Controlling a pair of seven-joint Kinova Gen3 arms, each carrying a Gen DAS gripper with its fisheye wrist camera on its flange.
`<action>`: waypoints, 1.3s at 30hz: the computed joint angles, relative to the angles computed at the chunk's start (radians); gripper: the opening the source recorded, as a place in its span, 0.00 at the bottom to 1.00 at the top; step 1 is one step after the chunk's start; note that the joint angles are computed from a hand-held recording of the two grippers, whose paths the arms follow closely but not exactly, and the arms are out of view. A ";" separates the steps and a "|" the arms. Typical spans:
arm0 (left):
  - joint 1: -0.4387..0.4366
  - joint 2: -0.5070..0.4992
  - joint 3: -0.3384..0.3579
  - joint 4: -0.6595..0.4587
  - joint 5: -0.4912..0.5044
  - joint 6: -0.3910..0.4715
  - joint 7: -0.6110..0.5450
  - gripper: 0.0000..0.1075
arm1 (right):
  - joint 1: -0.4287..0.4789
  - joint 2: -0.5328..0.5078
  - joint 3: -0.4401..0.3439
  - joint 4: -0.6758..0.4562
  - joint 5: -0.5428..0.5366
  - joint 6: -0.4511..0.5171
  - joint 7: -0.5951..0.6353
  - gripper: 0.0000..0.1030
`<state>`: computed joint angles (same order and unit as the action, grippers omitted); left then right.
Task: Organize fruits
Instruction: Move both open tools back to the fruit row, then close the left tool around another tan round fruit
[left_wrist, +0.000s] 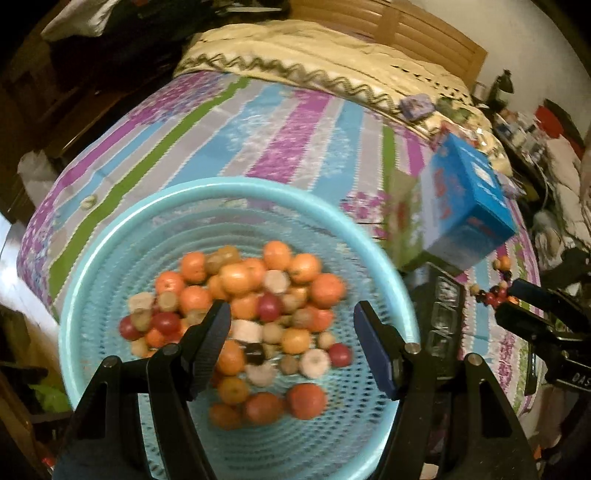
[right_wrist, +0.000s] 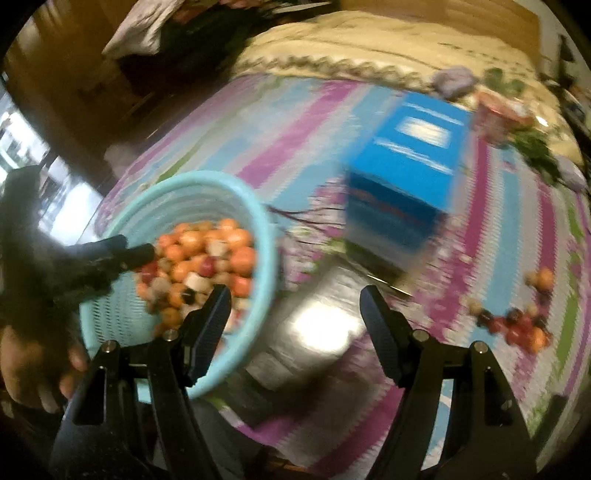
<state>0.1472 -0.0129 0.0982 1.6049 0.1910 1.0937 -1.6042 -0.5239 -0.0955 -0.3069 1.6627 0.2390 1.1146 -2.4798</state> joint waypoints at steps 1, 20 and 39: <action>0.008 -0.004 0.008 0.004 -0.002 -0.006 0.007 0.65 | 0.003 -0.024 -0.002 0.020 0.014 0.011 -0.019 0.71; 0.424 0.119 0.234 0.000 -0.031 -0.295 0.080 0.74 | 0.305 -0.602 -0.036 0.515 -0.102 0.107 -0.154 0.71; 0.592 0.504 0.144 -0.092 -0.157 -0.467 0.211 0.39 | 0.459 -0.844 0.195 0.730 -0.159 0.016 0.103 0.70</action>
<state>0.7394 0.4912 0.2422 1.5124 0.0344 0.6264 -1.3929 -0.0647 -0.9392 -0.1124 2.3929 0.0802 1.1303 -2.3771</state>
